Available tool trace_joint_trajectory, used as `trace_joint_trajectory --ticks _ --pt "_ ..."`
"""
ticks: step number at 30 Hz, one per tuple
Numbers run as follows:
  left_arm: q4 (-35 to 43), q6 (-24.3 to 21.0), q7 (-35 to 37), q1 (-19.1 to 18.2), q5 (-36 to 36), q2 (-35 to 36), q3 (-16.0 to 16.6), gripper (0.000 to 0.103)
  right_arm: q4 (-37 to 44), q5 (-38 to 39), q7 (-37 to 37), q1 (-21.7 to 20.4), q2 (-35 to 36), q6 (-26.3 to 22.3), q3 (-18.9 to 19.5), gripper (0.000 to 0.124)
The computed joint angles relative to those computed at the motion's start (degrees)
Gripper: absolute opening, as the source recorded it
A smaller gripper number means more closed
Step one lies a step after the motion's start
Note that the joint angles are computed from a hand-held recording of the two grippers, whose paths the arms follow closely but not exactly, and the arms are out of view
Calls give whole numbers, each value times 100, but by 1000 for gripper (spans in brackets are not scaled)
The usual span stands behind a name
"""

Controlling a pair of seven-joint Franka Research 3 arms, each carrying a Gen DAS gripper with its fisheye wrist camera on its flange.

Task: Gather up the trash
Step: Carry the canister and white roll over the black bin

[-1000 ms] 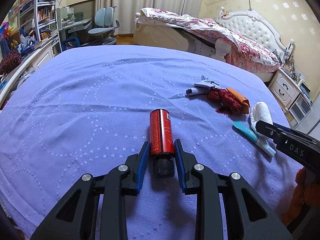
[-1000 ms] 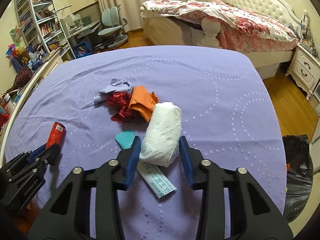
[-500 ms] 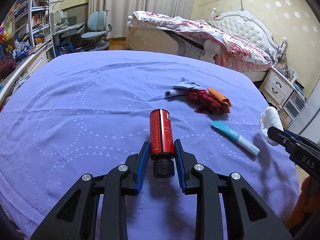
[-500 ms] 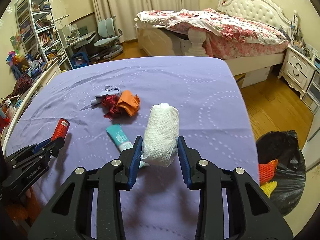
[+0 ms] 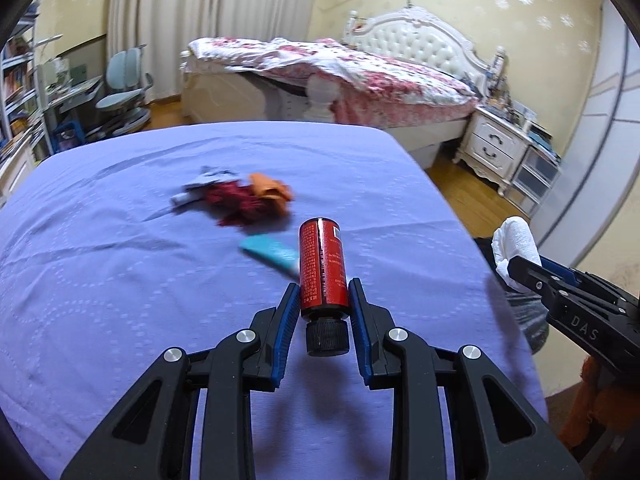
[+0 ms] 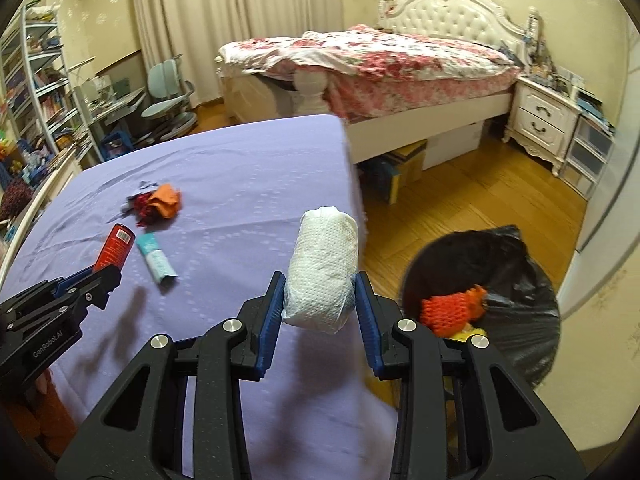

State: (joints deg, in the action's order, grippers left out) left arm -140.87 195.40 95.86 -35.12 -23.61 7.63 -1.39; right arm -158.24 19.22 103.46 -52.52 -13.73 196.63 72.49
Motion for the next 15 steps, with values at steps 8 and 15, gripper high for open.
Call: trace_joint_trajectory --ticks 8,15 --pt "468 -115 -255 -352 593 306 -56 28 -534 473 -228 1001 -79 286 -1386 34" --pt "964 -312 -535 -969 1069 670 319 28 -713 826 -575 1317 128 619 -2039 34"
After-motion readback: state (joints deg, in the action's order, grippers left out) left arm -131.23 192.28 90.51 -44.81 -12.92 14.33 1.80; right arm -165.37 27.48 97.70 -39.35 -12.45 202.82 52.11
